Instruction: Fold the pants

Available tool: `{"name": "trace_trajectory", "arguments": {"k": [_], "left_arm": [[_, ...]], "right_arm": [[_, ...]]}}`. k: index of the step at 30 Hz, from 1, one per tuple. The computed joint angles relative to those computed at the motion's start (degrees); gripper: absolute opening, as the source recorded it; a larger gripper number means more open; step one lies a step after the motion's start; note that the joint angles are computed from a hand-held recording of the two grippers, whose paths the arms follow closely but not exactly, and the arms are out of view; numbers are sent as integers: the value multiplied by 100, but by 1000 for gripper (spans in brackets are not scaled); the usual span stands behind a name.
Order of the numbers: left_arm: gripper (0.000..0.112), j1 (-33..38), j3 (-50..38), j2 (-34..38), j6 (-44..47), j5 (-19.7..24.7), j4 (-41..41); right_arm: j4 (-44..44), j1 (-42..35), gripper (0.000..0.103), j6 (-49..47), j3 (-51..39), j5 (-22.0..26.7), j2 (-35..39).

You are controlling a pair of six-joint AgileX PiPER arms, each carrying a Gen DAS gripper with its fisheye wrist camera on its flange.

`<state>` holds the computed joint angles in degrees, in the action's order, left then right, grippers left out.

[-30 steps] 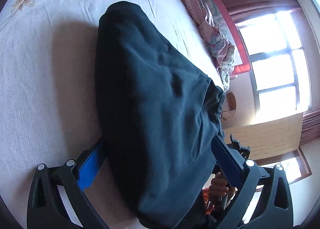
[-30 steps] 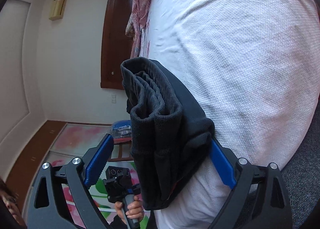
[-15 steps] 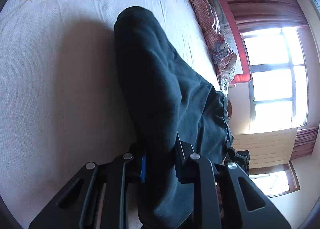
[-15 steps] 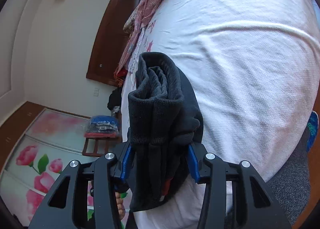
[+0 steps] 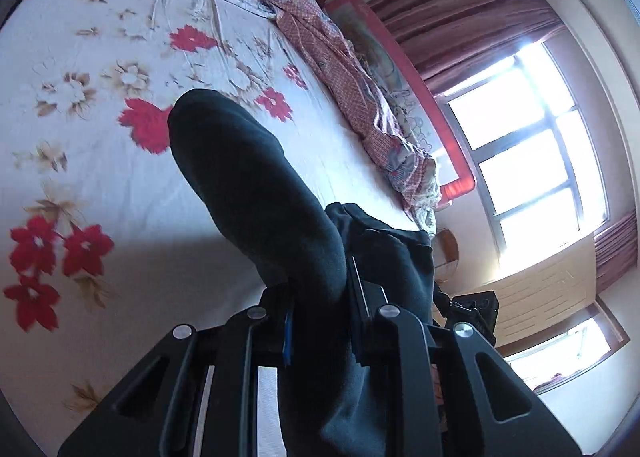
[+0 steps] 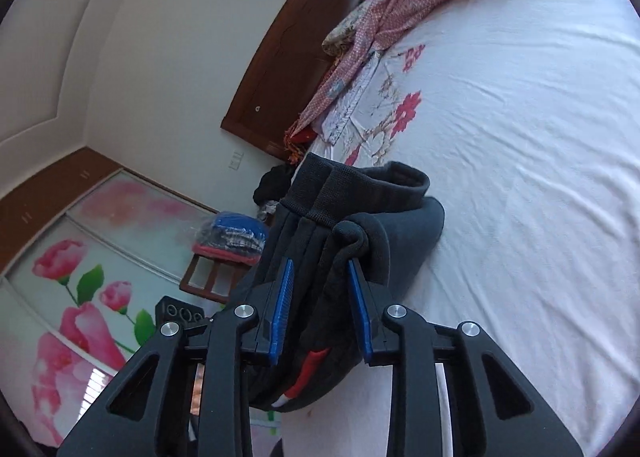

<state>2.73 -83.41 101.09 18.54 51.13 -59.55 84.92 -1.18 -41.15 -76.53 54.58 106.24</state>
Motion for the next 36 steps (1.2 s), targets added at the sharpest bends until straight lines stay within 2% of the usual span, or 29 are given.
{"name": "trace_trajectory", "arguments": {"k": [3, 5, 6, 8, 9, 10, 11, 12, 13, 14, 15, 17, 18, 20, 22, 24, 25, 27, 28, 30, 32, 33, 34, 36], "left_arm": [[20, 543, 24, 304, 69, 151, 488], [20, 833, 175, 618, -85, 120, 762], [20, 932, 400, 722, -16, 17, 828], [23, 1147, 970, 727, 518, -164, 273], [26, 1266, 1253, 722, 946, -211, -267], [27, 1353, 1403, 725, 1149, -162, -584], [28, 1411, 1506, 720, 1307, -115, -768], [31, 1401, 1515, 677, 1277, -125, -722], [37, 1397, 1548, 623, 1298, -158, -732], [44, 1400, 1579, 595, 1341, -150, -816], [54, 1379, 1514, 622, 1278, -131, -809], [59, 1317, 1456, 564, 1133, -197, -550], [63, 1244, 1312, 576, 861, -259, -240], [64, 1209, 1425, 409, 858, -403, -93], [69, 1226, 1497, 283, 793, -473, 59], [75, 1268, 1655, 114, 921, -539, -53], [80, 1270, 1755, 12, 964, -598, -109], [88, 1212, 1898, -135, 934, -749, -7], [88, 1160, 1924, -165, 874, -799, 106], [88, 1075, 1998, -177, 771, -866, 291], [88, 980, 2087, -153, 570, -958, 531], [88, 930, 2125, -150, 444, -1011, 671], [87, 899, 2177, -185, 318, -1073, 803], [87, 793, 2461, -589, -145, -1639, 1268]], "right_arm": [[-1273, 566, 28, 908, -208, -595, 233], [-1302, 530, 46, 1139, 54, -703, 391], [-1211, 487, 49, 1119, 291, -828, 323], [-999, 349, 49, 985, 661, -808, 140], [-1219, 329, 54, 1186, 728, -905, 14], [-1266, 306, 54, 1158, 737, -903, -50], [-1145, 262, 54, 977, 658, -700, -2], [-1082, 242, 61, 971, 440, -466, 170], [-930, 234, 78, 973, 265, -289, 362], [-871, 276, 81, 1025, 206, -325, 455], [-907, 331, 81, 1122, 115, -332, 539], [-782, 405, 81, 1313, -5, -116, 824], [-762, 475, 81, 1444, -9, -194, 867], [-360, 561, 81, 1150, 107, -261, 956], [-103, 661, 81, 806, 100, -365, 913], [-440, 839, 82, 911, -150, -622, 950], [-667, 913, 74, 990, -252, -744, 954], [-1643, 1044, 49, 1602, -531, -945, 913], [-1933, 1080, 45, 1773, -549, -1037, 806], [-2076, 1143, 44, 1869, -335, -1278, 566], [-1938, 1090, 44, 1839, -199, -1331, 721], [-1720, 994, 44, 1672, -158, -1207, 782], [-1731, 932, 51, 1624, -185, -1072, 769], [-2385, 945, 65, 2216, -142, -1120, 480]]}}
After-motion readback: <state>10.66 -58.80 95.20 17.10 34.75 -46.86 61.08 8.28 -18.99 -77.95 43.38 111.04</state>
